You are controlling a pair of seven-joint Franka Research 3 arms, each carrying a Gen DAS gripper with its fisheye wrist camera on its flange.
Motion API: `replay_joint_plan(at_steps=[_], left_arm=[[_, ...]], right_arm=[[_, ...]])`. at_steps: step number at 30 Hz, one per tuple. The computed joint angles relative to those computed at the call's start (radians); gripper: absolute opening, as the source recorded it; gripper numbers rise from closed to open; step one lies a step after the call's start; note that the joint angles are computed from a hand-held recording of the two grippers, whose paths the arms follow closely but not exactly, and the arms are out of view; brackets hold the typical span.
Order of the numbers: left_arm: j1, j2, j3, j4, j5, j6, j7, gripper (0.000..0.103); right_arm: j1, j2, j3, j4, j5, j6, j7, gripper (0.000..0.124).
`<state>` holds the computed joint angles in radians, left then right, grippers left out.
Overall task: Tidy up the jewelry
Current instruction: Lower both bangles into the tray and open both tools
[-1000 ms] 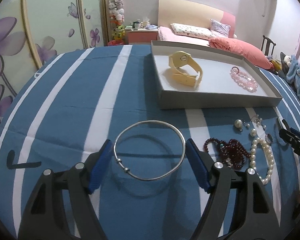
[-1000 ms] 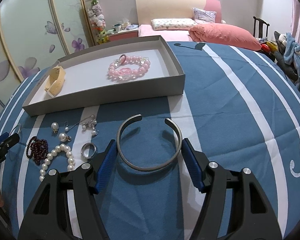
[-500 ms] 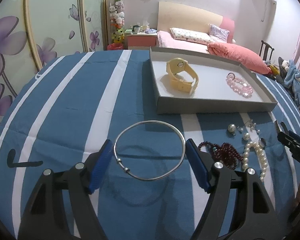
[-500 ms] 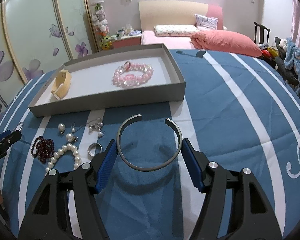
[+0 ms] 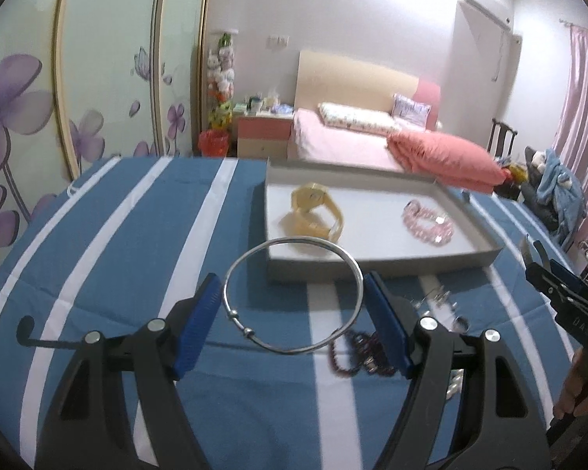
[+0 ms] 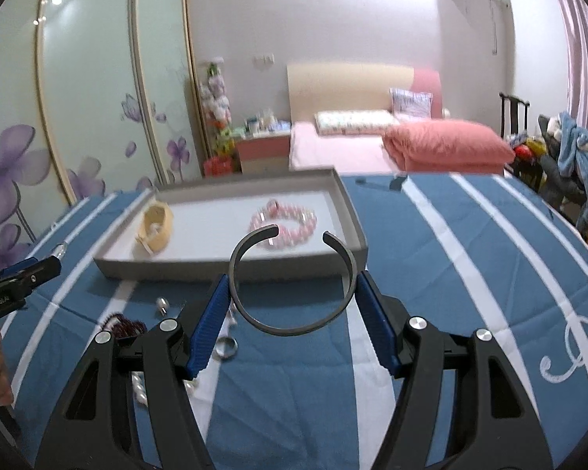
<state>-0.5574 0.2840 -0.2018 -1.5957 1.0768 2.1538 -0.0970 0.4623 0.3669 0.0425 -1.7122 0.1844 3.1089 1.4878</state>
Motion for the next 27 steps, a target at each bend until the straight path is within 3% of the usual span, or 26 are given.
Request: replay_joint_plan(at_steps=[7,14,27], left_arm=[[-0.038,0.015,0.011,0.044,0.116,-0.026,-0.055,0.072],[-0.068,0.047,0.023,0.099,0.201,-0.054,-0.067,0.072],[-0.090,0.107,0.058,0.177,0.216,-0.041,-0.054,0.072]], right_arm=[[-0.105,0.003,0.145,-0.007,0.067,0.142,-0.102,0.065],[-0.149,0.028,0.213,0.025,0.080,0.200,-0.152,0.065],[-0.161,0.069,0.232,0.074,0.059,0.245,-0.149,0.065]])
